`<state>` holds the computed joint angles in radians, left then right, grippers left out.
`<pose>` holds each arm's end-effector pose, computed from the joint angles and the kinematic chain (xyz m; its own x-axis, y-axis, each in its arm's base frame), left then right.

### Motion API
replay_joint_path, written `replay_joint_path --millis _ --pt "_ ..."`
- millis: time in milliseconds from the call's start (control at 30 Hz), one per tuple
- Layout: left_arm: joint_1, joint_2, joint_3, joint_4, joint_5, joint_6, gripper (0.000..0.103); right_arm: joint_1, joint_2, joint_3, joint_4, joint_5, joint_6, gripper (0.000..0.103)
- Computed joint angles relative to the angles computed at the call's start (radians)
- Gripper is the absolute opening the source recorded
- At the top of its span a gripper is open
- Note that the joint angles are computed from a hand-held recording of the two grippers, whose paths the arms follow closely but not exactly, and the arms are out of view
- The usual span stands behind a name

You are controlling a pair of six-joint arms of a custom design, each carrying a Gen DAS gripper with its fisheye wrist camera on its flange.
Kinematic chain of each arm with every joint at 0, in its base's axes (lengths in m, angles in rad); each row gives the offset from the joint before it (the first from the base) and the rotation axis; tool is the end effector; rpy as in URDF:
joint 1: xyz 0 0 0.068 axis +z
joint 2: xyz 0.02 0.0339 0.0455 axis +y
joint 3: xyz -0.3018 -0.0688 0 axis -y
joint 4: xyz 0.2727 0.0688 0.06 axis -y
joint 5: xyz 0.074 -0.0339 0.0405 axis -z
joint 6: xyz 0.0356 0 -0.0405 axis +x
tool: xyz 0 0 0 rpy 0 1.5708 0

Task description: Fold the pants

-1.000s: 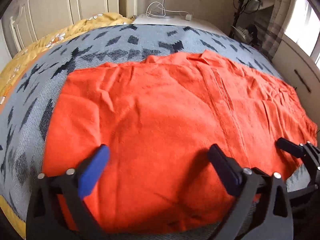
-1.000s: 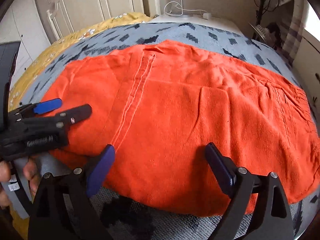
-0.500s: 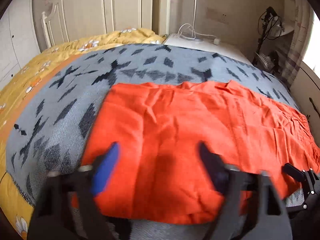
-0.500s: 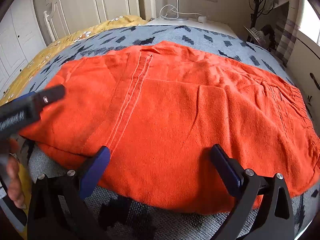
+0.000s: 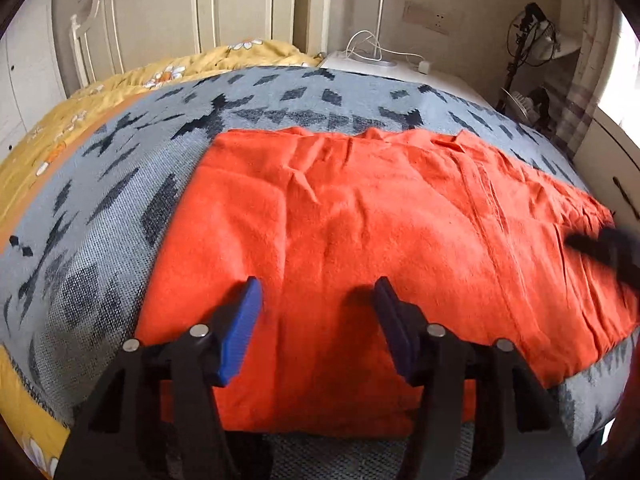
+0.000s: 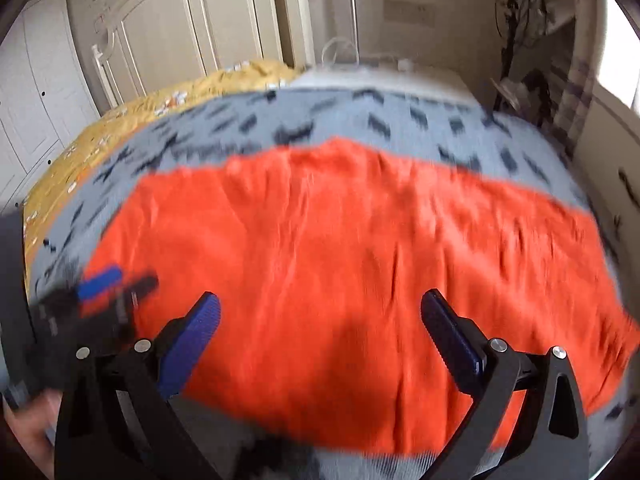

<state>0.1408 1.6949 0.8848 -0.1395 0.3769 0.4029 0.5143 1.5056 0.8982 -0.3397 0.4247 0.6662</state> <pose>0.3495 0.0363 0.1697 -0.7087 0.2678 -0.6527 0.3907 0.9193 -0.0471 0.2864 0.1450 0.2219 -0.7031 0.2495 -0.6659 0.2491 0.9635 0.0980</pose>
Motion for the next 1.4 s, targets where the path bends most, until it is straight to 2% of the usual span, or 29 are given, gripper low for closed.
replay_joint_path --millis 67,100,133,167,267,333,400,467,533,600,667,800,967,1067,1267,1367,1400 --pt "0.003 -0.005 -0.004 -0.002 0.014 -0.005 0.063 -0.043 0.052 0.076 0.009 -0.017 -0.060 0.095" --pt "0.012 -0.007 -0.002 -0.008 0.035 -0.014 0.064 -0.066 0.091 0.122 0.003 -0.040 -0.090 0.091" --pt "0.031 -0.008 0.003 -0.024 0.076 -0.026 0.063 -0.086 0.131 0.165 -0.006 -0.065 -0.116 0.078" --pt "0.062 -0.013 0.007 -0.039 0.134 -0.042 0.063 -0.112 0.188 0.221 -0.017 -0.101 -0.145 0.073" --pt "0.138 -0.044 0.004 -0.036 0.185 -0.060 0.062 -0.157 0.334 0.354 -0.084 -0.138 -0.194 0.072" --pt "0.200 -0.038 0.039 -0.071 0.215 -0.055 0.056 -0.173 0.390 0.391 -0.113 -0.131 -0.210 0.070" --pt "0.266 -0.012 0.095 -0.127 0.251 -0.034 0.055 -0.185 0.401 0.374 -0.083 -0.139 -0.234 0.072" --pt "0.317 0.020 0.139 -0.164 0.254 -0.018 0.050 -0.179 0.395 0.363 -0.077 -0.122 -0.249 0.074" --pt "0.352 0.044 0.163 -0.186 0.251 0.002 0.036 -0.172 0.365 0.338 -0.068 -0.110 -0.238 0.074" --pt "0.386 0.070 0.187 -0.227 0.283 0.027 0.033 -0.162 0.297 0.280 -0.044 -0.102 -0.203 0.080" --pt "0.398 0.075 0.181 -0.251 0.311 0.062 0.034 -0.120 0.214 0.212 -0.044 -0.075 -0.147 0.082" --pt "0.365 0.070 0.147 -0.236 0.298 0.074 0.034 0.002 0.117 0.113 -0.045 -0.024 -0.070 0.088" --pt "0.340 0.088 0.138 -0.243 0.270 0.080 0.036 0.082 0.143 0.091 -0.064 0.005 0.023 0.088" --pt "0.347 0.093 0.145 -0.258 0.275 0.102 0.037 0.083 0.174 0.093 -0.080 -0.005 0.031 0.088" --pt "0.342 0.083 0.135 -0.248 0.269 0.091 0.038 0.081 0.174 0.053 -0.029 -0.016 0.046 0.091" --pt "0.351 0.067 0.137 -0.249 0.309 0.076 0.047 0.080 0.166 0.036 -0.010 -0.019 0.046 0.092" --pt "0.349 0.064 0.139 -0.251 0.314 0.078 0.053 0.080 0.166 0.035 -0.007 -0.017 0.045 0.092"
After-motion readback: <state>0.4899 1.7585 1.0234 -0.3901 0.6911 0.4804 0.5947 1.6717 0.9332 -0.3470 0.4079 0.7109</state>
